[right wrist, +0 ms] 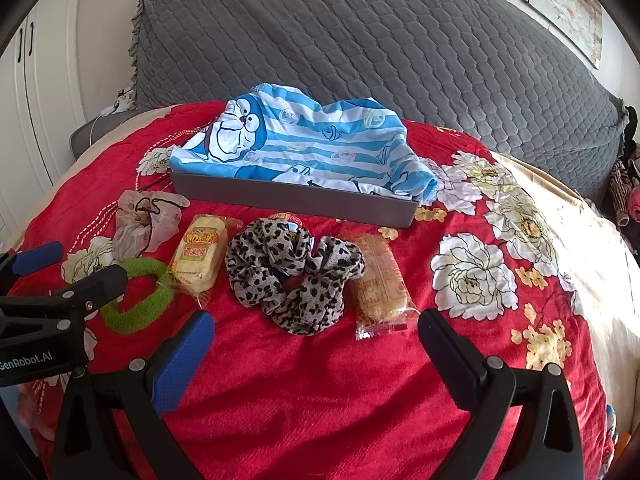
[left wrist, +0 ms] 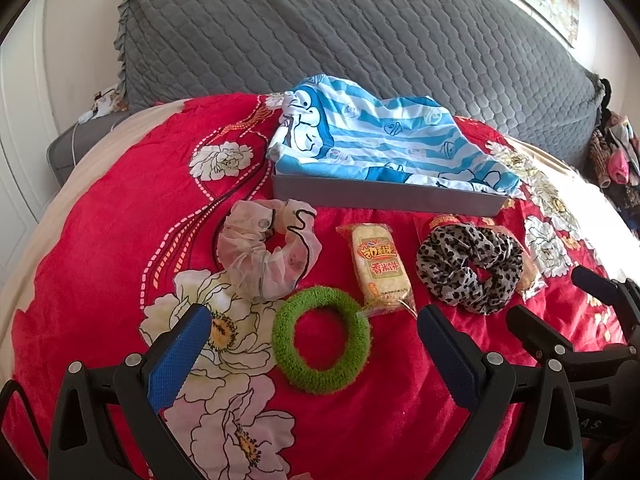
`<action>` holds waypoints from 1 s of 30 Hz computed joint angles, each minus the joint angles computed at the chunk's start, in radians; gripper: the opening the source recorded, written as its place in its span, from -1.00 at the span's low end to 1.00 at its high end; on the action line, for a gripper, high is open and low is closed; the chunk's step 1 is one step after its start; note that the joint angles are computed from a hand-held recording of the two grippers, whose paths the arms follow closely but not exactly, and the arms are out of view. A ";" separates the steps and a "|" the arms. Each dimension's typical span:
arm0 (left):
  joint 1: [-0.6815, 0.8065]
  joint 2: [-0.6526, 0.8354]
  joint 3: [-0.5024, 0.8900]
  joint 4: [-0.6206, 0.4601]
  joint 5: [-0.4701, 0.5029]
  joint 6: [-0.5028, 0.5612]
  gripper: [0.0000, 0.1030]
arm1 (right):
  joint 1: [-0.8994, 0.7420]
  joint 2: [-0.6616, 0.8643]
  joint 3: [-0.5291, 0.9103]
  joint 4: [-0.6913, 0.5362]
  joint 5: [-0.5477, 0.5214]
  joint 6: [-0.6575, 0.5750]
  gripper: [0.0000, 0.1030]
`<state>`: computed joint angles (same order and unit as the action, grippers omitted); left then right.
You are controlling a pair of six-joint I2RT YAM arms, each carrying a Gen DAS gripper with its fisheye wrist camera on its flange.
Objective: Organize objects
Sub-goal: 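Move the left tool toward the green ring while the right tool approaches the leopard scrunchie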
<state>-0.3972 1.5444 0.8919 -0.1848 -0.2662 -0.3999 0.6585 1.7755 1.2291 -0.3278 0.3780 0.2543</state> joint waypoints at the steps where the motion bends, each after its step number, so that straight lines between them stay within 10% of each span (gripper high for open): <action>1: 0.005 0.004 0.003 -0.001 0.001 0.001 0.99 | -0.002 0.009 0.010 0.000 -0.001 -0.006 0.99; 30: 0.068 0.114 0.039 0.023 0.023 0.048 0.99 | -0.021 0.145 0.128 0.028 -0.039 -0.119 0.99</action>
